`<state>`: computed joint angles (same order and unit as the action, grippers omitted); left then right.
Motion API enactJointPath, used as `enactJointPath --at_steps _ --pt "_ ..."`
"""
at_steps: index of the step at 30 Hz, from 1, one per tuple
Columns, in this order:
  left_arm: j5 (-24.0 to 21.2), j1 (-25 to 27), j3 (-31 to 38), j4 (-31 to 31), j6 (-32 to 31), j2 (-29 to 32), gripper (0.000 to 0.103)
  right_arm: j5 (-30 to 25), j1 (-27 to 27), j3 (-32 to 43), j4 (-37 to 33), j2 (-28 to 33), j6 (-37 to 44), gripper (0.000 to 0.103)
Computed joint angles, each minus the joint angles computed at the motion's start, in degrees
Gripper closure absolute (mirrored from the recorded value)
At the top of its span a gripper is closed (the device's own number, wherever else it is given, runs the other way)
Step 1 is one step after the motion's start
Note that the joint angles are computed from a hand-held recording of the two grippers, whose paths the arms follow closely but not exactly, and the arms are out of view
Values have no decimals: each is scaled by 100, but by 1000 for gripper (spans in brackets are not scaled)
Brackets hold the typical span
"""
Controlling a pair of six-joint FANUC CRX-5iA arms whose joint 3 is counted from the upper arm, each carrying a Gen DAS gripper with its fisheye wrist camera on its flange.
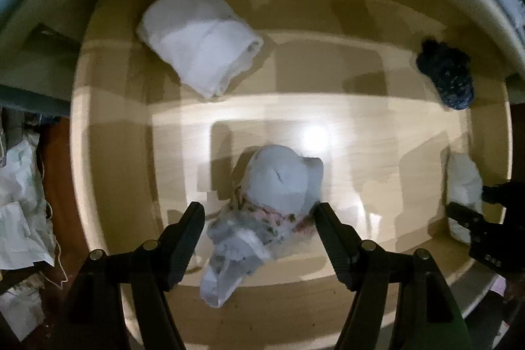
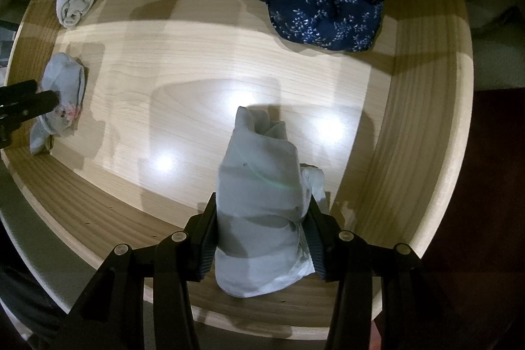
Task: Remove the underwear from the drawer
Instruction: 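Grasp the white pink-print sock with the left tool and lift it, then carry the pink-print sock with the left tool and release it into the box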
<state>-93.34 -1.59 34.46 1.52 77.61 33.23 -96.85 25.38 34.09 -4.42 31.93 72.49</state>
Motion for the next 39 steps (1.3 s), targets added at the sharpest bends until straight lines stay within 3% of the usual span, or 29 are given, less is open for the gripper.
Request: enactJointPath --at_steps 9,14,17,23,27,29,39 --pt "-354 -18 407 54 233 421 34 -27 -10 31 1 11 -7 58" --pt "-612 14 623 164 335 583 63 -26 0 34 7 16 -29 58" --pt "-763 -32 922 64 298 725 72 -29 1 36 16 19 -23 58" --pt "-741 -81 948 46 392 670 76 -34 2 43 15 20 -36 58" --pt "-760 -78 954 -95 86 400 76 -40 10 48 30 26 -35 58" --pt "-550 -132 625 -69 -6 106 76 -47 17 58 35 32 -37 58" --pt "-61 69 301 300 -863 -652 76 -95 66 119 86 72 -63 58"
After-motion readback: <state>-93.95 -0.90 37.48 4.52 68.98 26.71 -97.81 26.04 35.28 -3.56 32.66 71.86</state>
